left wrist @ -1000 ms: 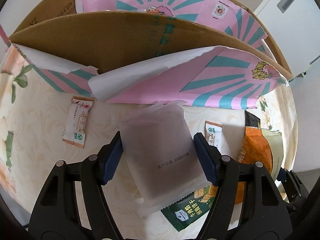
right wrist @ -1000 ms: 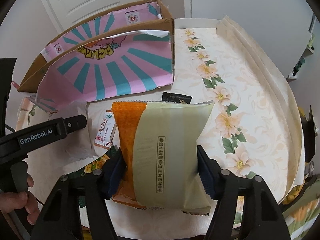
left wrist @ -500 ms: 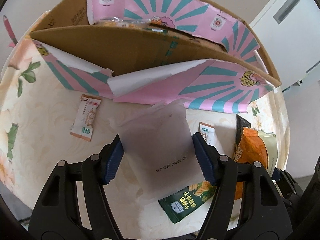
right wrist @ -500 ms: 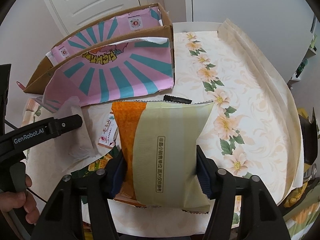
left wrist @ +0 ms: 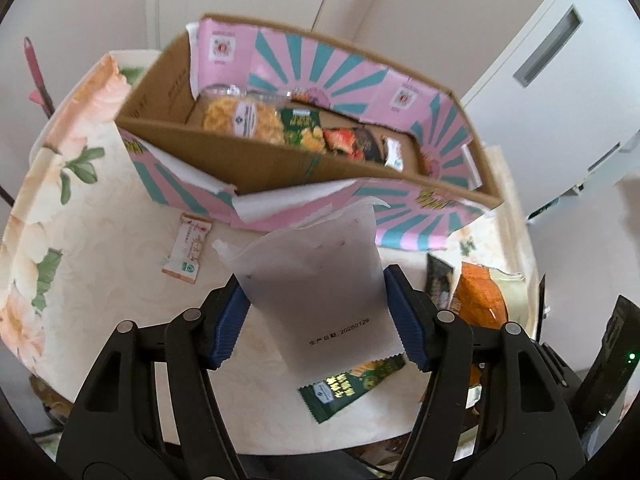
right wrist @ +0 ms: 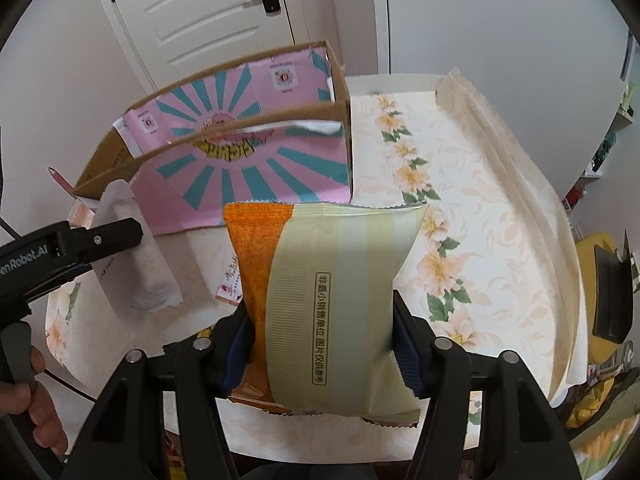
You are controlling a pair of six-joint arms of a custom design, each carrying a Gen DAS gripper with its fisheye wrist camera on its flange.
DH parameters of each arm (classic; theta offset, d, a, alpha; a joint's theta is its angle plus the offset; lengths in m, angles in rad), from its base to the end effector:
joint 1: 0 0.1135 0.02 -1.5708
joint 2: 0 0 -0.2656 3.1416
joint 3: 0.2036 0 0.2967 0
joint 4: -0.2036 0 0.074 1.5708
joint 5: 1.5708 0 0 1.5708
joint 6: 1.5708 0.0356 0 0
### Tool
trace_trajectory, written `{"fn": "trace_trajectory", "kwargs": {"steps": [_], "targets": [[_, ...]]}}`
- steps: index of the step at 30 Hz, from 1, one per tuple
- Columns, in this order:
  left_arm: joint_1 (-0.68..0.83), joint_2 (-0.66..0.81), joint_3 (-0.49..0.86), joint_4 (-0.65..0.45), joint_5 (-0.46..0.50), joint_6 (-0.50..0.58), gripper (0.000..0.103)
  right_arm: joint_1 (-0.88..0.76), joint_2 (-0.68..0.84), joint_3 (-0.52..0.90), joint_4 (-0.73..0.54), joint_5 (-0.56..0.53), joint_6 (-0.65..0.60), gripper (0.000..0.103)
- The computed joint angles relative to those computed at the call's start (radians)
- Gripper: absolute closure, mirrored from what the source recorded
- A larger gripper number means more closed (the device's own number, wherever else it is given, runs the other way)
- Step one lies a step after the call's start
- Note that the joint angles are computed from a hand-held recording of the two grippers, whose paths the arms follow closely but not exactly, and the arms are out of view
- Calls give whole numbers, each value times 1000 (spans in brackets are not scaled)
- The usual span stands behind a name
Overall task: Organize snacks
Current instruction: 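Carry both bags into the box and open both grippers to release them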
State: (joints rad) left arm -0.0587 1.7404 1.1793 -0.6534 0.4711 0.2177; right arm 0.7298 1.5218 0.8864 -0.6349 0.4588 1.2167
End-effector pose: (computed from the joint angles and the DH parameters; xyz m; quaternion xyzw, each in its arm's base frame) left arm 0.3780 -0.0384 0.1724 0.1728 0.9422 -0.2153 0.1900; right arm 0.2399 0.1935 0.1534 0.2651 0.9262 -0.0060 0.2679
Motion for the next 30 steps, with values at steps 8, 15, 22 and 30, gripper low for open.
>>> {"fn": "trace_trajectory", "kwargs": {"steps": [8, 15, 22, 30], "targets": [[31, -104, 29, -48, 66, -15, 41, 2, -92, 38, -66, 60, -64, 46], [41, -125, 114, -68, 100, -55, 41, -47, -172, 87, -73, 88, -198, 46], [39, -25, 277, -95, 103, -74, 41, -153, -145, 174, -3, 41, -401, 46], [33, 199, 538, -168, 86, -58, 41, -263, 8, 323, 68, -53, -519, 46]]}}
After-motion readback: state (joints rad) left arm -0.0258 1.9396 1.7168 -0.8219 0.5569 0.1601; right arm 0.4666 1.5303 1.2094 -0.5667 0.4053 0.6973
